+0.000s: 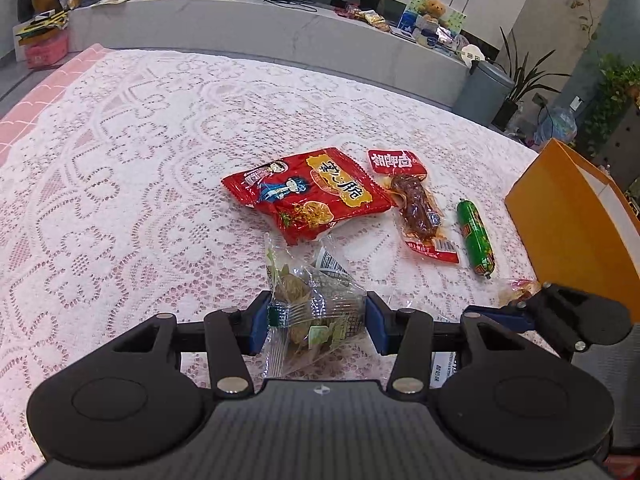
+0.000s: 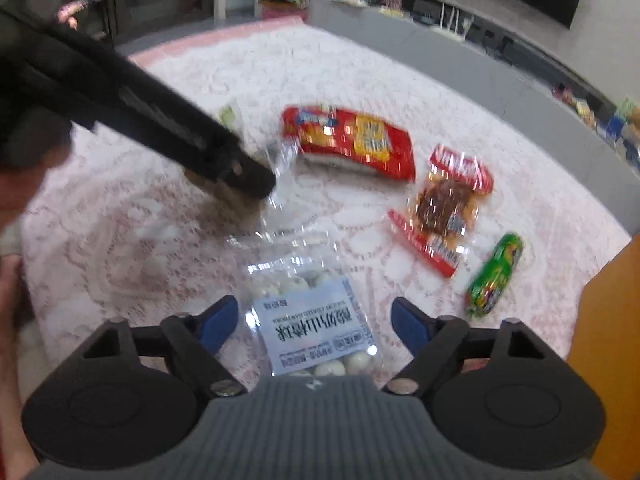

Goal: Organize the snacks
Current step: 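Grasp the clear quail-egg pack with the right gripper while the left grasps the clear green-snack pack, then carry both held packs over the orange box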

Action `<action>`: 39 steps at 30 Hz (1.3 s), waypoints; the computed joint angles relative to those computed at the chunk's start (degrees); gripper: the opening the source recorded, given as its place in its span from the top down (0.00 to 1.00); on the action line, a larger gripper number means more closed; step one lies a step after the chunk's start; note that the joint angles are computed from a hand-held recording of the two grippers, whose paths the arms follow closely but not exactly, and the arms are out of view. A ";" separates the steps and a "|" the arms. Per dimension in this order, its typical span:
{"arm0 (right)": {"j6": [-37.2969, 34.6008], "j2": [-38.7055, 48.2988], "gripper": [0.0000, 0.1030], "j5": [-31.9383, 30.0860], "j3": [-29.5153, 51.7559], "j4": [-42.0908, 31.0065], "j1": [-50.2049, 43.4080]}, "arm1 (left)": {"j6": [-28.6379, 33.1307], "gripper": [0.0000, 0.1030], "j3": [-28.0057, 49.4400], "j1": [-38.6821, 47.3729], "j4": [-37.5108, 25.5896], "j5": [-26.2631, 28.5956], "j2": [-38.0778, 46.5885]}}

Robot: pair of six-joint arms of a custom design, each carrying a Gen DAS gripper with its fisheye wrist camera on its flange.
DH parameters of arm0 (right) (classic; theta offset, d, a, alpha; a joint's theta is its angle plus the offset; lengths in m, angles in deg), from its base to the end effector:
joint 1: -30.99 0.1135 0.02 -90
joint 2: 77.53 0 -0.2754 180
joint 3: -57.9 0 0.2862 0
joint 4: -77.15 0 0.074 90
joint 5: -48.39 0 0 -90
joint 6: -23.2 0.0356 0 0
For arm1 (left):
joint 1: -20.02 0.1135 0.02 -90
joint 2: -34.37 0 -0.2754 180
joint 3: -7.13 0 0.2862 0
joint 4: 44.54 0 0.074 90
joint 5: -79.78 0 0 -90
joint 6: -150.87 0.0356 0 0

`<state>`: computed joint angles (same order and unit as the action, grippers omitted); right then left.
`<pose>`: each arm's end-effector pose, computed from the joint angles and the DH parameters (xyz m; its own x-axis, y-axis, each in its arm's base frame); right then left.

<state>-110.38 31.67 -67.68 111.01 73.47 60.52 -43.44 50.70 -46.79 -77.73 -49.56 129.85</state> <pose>0.2738 0.1731 0.0445 -0.1067 -0.7721 -0.6265 -0.9784 0.1936 -0.0720 0.1119 -0.2039 0.0612 -0.5712 -0.5697 -0.5909 -0.5506 0.7999 -0.2389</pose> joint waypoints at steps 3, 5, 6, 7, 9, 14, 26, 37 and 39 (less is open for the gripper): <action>3.24 1.82 0.31 -2.32 3.63 -5.16 -1.31 | 0.19 0.47 -0.07 0.01 0.17 -0.24 -0.16; 4.01 1.84 0.32 -1.59 3.41 -4.27 -1.14 | 0.39 0.47 -0.01 -0.01 0.24 -0.30 -0.16; 4.21 1.71 0.33 -1.33 3.10 -3.78 -1.00 | 0.42 0.47 0.03 -0.03 0.22 -0.31 -0.13; 4.62 1.68 0.34 -1.16 3.03 -3.61 -0.94 | 0.31 0.47 0.04 -0.09 0.17 -0.36 -0.12; 5.43 1.69 0.36 -0.62 2.73 -2.95 -0.61 | 0.01 0.47 0.15 -0.26 -0.18 -0.52 -0.19; 7.24 0.47 0.40 1.06 1.55 -2.18 -0.16 | -0.69 0.47 0.14 -0.26 -0.75 -0.86 -0.35; 12.27 -5.48 0.49 0.76 0.45 -8.32 -3.57 | -2.05 0.47 2.94 -1.55 -6.16 -3.32 -0.90; 16.32 -16.14 0.49 -7.05 1.97 -19.85 -12.72 | 0.11 0.47 10.61 -3.24 -14.35 -5.19 -1.46; 15.95 -18.05 0.49 -7.29 2.15 -21.49 -14.48 | 2.58 0.47 12.18 -3.20 -13.81 -5.29 -1.54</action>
